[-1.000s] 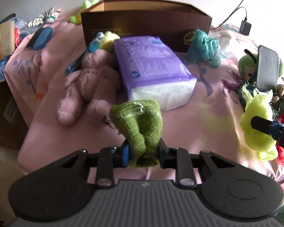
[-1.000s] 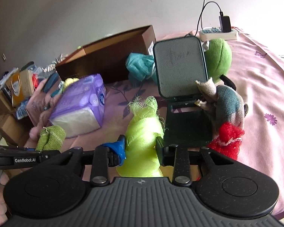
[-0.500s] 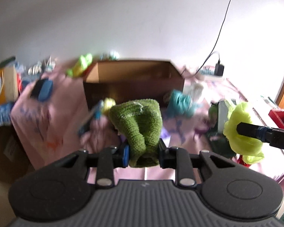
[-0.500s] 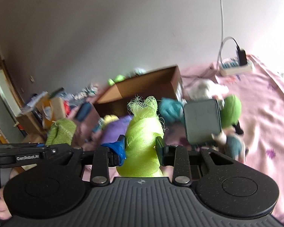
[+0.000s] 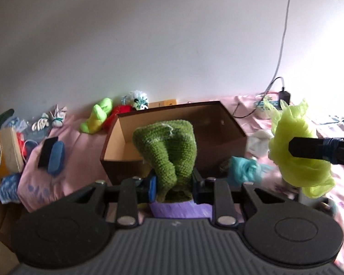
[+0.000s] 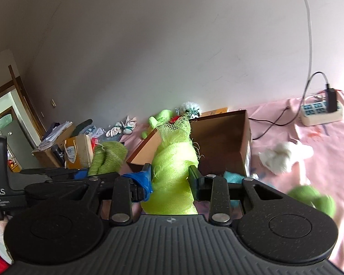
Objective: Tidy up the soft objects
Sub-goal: 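Carry both held items over brown box and open both tools to drop them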
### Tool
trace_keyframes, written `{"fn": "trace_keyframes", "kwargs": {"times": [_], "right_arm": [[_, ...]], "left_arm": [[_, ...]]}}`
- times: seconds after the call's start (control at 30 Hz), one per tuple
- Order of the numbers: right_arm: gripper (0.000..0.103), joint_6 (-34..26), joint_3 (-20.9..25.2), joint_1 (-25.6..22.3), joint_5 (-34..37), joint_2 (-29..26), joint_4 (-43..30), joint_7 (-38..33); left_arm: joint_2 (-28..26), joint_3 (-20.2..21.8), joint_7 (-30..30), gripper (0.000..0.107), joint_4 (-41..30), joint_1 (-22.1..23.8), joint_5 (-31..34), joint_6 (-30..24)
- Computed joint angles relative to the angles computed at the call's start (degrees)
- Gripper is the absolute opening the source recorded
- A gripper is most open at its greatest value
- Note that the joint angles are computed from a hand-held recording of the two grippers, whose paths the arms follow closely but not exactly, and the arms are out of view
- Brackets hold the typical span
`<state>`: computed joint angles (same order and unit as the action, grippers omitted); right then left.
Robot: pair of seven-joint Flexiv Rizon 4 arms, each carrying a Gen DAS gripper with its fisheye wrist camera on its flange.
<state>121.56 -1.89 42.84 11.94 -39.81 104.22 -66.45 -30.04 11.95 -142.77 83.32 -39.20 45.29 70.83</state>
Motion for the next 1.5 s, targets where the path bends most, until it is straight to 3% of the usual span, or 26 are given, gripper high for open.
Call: {"fn": "trace_keyframes", "kwargs": {"times": [0.3,0.5,0.63,0.8,0.93,1.17,1.4,1.47,1.5], "right_arm": [[0.016,-17.28,7.92,-12.98,-15.69,-7.35,-17.35,11.71],[0.016,-31.59,10.07,-15.65,-21.54,-12.37,-30.41,17.71],[0.016,-41.52,12.27,-16.76,-22.49,-16.45,-39.83,18.57],[0.016,-49.52,9.27,-14.74,-22.95,-19.94,-46.92,19.96],[0.016,-51.86,4.81,-12.49,-25.35,-22.46,-49.69,21.29],[0.016,-56.86,6.11,-12.94,-24.74,-27.81,-57.77,20.24],[0.021,-60.61,6.42,-12.91,-23.34,-32.91,-66.06,18.81],[0.022,-61.51,5.37,-12.55,-23.47,-33.92,-67.62,18.92],[0.022,-61.83,4.53,-12.29,-23.73,-34.29,-68.06,19.44]], "left_arm": [[-10.36,-7.42,25.58,0.026,-12.28,11.82,-15.83,-0.62],[-16.66,-11.75,40.19,0.027,-21.37,16.64,-26.26,-5.16],[-20.47,-11.32,45.35,0.027,-27.53,16.99,-31.14,-9.05],[-25.08,-9.18,48.52,0.027,-34.18,16.15,-35.69,-12.81],[-28.66,-7.37,48.63,0.028,-39.4,15.3,-37.03,-15.23],[-36.49,-6.28,47.32,0.029,-51.51,15.33,-38.13,-23.25],[-43.78,-5.97,45.94,0.042,-63.95,15.83,-38.16,-31.24],[-46.53,-5.79,45.92,0.05,-69.1,16.01,-38.06,-34.45],[-46.9,-5.7,45.67,0.06,-69.8,15.98,-37.76,-35.09]]}}
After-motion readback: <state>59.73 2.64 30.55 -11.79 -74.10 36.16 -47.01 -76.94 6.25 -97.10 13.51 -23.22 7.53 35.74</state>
